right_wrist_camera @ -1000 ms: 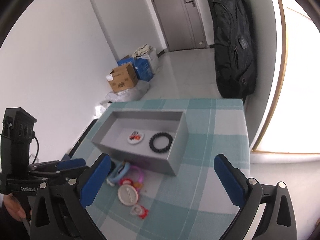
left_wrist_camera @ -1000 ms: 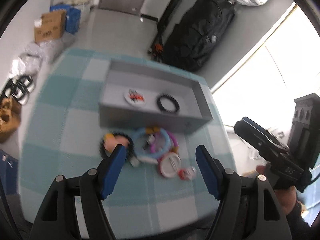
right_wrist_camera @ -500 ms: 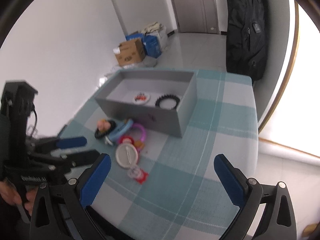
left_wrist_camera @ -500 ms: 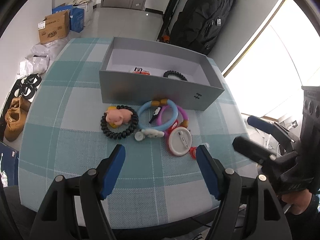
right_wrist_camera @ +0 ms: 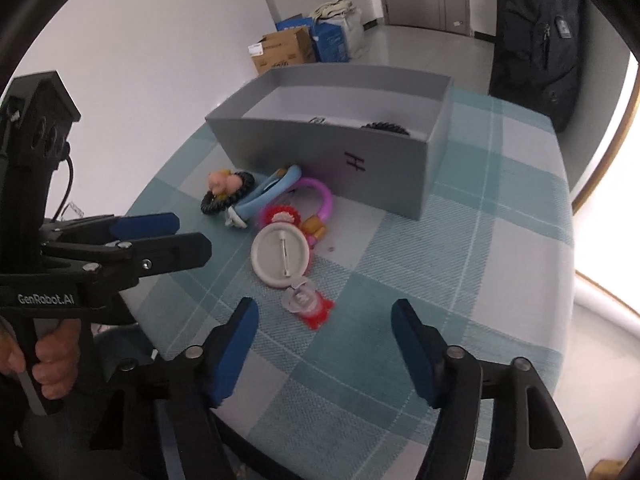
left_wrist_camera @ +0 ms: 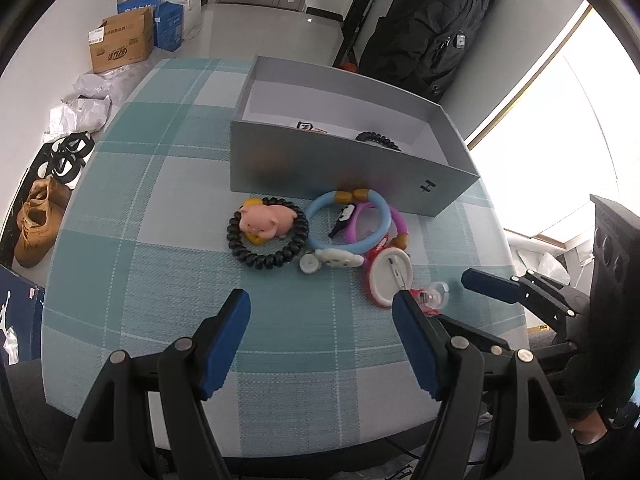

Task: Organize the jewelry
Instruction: 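Move both tools back over the remaining jewelry pile, then grasp the small red-and-clear charm with the right tool while the left tool grasps the white disc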

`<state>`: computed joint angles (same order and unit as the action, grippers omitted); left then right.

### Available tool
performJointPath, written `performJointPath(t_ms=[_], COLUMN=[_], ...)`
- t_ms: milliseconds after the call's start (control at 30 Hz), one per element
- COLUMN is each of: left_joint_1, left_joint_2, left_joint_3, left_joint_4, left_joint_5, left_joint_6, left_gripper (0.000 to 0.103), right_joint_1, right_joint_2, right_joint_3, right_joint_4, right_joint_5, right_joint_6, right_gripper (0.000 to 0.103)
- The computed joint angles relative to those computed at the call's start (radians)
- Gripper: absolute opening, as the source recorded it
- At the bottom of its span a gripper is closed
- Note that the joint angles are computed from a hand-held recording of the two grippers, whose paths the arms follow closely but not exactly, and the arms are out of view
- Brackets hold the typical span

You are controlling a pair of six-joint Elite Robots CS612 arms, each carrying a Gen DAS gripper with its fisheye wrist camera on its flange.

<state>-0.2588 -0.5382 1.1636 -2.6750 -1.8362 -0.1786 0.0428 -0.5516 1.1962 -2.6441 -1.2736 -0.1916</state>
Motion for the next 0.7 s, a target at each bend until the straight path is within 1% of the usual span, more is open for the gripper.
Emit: performJointPath(t_ms=[100, 167, 233, 267, 300, 333, 367, 433, 467, 500, 567, 633, 700], left_joint_1=[0.002, 0.000, -0.002, -0.002, -0.001, -0.001, -0.001, -0.001, 0.000, 0.000, 0.000, 0.000, 0.000], left_joint_2=[0.002, 0.000, -0.001, 0.000, 0.001, 0.002, 0.002, 0.003, 0.004, 0.004, 0.004, 0.004, 0.006], left_joint_3=[-0.004, -0.003, 0.000, -0.002, -0.004, -0.006, -0.008, -0.010, -0.011, -0.012, -0.012, -0.012, -0.016], left_joint_4=[0.004, 0.005, 0.001, 0.004, 0.008, 0.013, 0.018, 0.023, 0.025, 0.027, 0.024, 0.026, 0.033], left_joint_5=[-0.005, 0.004, 0.009, 0.006, 0.003, -0.002, -0.005, -0.003, -0.007, -0.011, -0.009, -0.009, -0.015], left_joint_6=[0.000, 0.006, 0.011, 0.013, 0.013, 0.013, 0.013, 0.011, 0.011, 0.012, 0.012, 0.013, 0.011], left_gripper=[0.070, 0.070, 0.070, 0.070, 0.070, 0.070, 0.070, 0.070, 0.070, 0.070, 0.070, 0.070, 0.070], right_joint_1=[0.000, 0.002, 0.004, 0.005, 0.006, 0.005, 0.006, 0.010, 0.011, 0.012, 0.009, 0.007, 0.009], right_joint_2=[0.006, 0.006, 0.006, 0.006, 0.006, 0.006, 0.007, 0.009, 0.009, 0.009, 0.007, 0.006, 0.008], right_joint_3=[-0.010, -0.011, -0.009, -0.008, -0.011, -0.012, -0.013, -0.019, -0.019, -0.021, -0.019, -0.019, -0.021], right_joint_4=[0.015, 0.015, 0.007, 0.005, 0.011, 0.015, 0.018, 0.016, 0.016, 0.019, 0.016, 0.016, 0.009], right_joint_5=[0.016, 0.013, 0.006, 0.001, 0.006, 0.011, 0.007, -0.004, -0.007, -0.011, -0.002, 0.009, -0.002], right_joint_6=[-0.006, -0.013, -0.021, -0.020, -0.020, -0.022, -0.024, -0.025, -0.024, -0.022, -0.015, -0.006, -0.006], right_gripper=[0.062, 0.058, 0.057, 0.052, 0.042, 0.036, 0.033, 0.029, 0.023, 0.021, 0.019, 0.015, 0.016])
